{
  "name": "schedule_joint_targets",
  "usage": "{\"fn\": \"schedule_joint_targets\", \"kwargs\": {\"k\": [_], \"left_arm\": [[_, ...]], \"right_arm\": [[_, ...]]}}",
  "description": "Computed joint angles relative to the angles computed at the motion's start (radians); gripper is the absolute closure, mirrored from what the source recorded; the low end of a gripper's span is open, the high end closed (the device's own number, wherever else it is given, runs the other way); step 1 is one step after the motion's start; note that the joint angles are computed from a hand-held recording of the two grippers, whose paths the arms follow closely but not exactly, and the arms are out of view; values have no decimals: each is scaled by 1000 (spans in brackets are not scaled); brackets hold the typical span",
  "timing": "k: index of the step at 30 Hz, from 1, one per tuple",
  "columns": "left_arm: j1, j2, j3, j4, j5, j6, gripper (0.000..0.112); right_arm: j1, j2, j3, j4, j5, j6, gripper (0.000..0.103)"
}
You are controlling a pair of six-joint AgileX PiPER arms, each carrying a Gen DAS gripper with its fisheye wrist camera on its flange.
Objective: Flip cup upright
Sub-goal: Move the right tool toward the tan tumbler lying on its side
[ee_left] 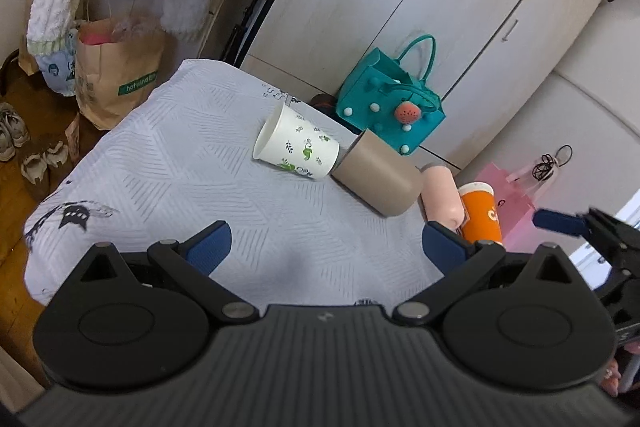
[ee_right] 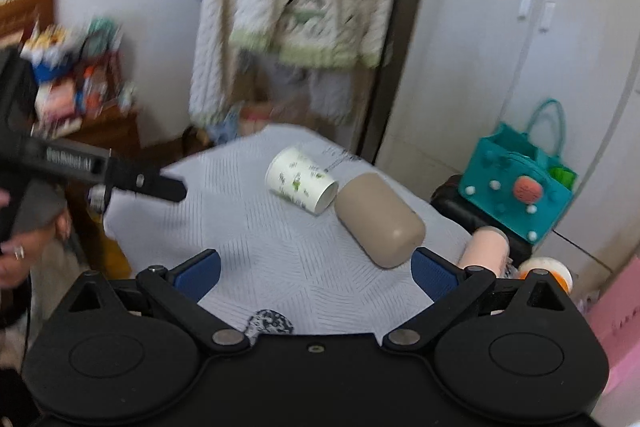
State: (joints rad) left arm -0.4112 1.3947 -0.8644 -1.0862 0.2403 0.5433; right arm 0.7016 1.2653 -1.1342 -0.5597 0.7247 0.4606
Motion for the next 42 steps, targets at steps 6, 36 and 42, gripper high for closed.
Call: {"fn": "schedule_joint_targets", "kwargs": {"k": [6,36,42], "left_arm": [[-18,97,-109,129,-2,-141,9],[-33,357,-315,81,11,-74,10],[-22,369,-321,44,14,-14,9]], "right_arm": [[-153,176,-188,204,5,-371,1],[-364,779,-901,432,349,-944,12],[-392,839,-971,477,398,-971,12]]}}
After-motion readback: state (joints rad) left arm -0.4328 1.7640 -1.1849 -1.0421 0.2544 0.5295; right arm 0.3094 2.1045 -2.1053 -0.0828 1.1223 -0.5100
